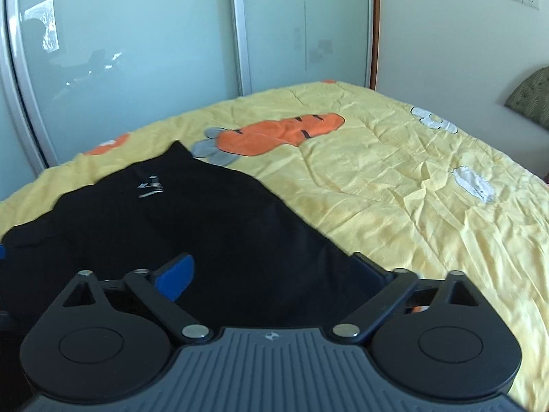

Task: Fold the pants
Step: 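Move both tools to the waistband end of the black trousers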

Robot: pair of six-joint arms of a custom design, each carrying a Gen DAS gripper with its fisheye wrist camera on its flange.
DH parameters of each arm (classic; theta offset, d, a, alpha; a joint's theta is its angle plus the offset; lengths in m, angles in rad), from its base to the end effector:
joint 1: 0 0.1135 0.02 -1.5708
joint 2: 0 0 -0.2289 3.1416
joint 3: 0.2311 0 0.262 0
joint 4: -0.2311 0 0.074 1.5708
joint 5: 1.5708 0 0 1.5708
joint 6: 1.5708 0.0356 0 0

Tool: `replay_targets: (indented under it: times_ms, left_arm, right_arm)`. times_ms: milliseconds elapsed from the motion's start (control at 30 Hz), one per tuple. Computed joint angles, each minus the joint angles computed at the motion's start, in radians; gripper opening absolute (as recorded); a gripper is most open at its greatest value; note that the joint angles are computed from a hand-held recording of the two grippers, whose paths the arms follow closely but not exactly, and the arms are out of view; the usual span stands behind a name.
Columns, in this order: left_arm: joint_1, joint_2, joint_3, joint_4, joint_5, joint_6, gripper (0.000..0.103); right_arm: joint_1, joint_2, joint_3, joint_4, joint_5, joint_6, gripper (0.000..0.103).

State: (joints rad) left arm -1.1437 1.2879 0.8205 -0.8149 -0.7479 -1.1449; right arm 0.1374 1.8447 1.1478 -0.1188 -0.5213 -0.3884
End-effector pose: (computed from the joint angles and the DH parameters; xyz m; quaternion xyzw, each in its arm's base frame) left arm 0.1212 -0.2078 0.1760 -0.0531 0.9212 0.0277 0.3845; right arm 0.3818 0.0707 0.1398 -0.3252 0.8426 0.1931 0.3834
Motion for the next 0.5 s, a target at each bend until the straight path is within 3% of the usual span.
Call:
replay_targets:
  times_ms: [200,267,300,333,400,500]
  left_arm:
    - [0.197,-0.002,0.02,0.107,0.073,0.204,0.099]
    - [0.276,0.018,0.046,0.163,0.116,0.291,0.099]
    - [0.31,0.035,0.066,0.181,0.138,0.321,0.099]
    - [0.345,0.057,0.09,0.197,0.164,0.346,0.099]
    - [0.434,0.107,0.142,0.249,0.243,0.405,0.099]
    - [0.542,0.218,0.253,0.28,0.342,0.433,0.097]
  right_arm:
    - [0.025,0.262,0.323,-0.147,-0.025,-0.015,0.071]
    - [0.024,0.281,0.358,-0.184,-0.053,-0.031,0.056]
    - [0.023,0.277,0.36,-0.195,-0.066,-0.047,0.036]
    - [0.028,0.254,0.331,-0.177,-0.06,-0.067,0.025]
    - [0.055,0.153,0.182,-0.053,0.012,-0.146,0.014]
    - [0.116,-0.042,-0.113,0.196,0.139,-0.313,0.01]
